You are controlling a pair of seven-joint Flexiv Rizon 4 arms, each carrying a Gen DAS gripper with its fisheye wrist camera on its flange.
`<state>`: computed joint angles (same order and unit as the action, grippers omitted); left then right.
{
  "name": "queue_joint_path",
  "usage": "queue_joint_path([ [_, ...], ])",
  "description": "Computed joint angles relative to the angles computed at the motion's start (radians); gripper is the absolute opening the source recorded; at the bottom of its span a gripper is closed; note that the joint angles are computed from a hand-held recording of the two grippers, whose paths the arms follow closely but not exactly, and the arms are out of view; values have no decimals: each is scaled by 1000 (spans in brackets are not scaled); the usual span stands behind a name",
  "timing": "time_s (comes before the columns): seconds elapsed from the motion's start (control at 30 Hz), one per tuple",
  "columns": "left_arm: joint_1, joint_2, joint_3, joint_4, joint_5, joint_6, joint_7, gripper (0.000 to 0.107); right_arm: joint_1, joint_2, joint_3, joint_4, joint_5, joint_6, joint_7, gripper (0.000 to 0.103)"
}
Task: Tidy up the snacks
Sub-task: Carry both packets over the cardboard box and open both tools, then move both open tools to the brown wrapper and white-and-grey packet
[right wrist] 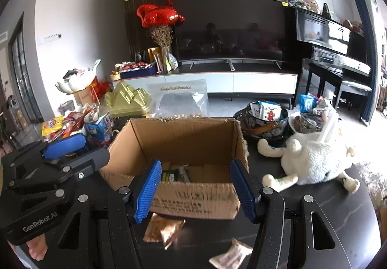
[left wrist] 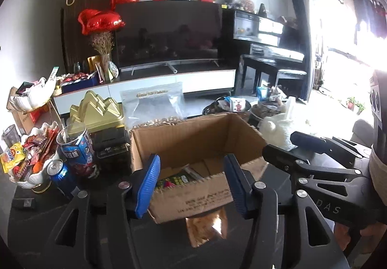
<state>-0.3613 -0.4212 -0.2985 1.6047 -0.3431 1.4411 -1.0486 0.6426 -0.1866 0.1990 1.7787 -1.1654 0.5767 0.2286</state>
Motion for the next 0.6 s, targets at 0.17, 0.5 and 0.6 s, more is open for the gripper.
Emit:
queue_joint_path([
  [0.17,45,38,-77,84,-61,37,55,59,23,33,27,44,-11,-60,84,63],
  [0.5,69,59,-131,199,-105,109,100,63,52,56,69,118,2,-187,258,63],
  [0.6,73,49,-139,217,-97,123,94,64,44,63,71,147,7,-173,304,63],
])
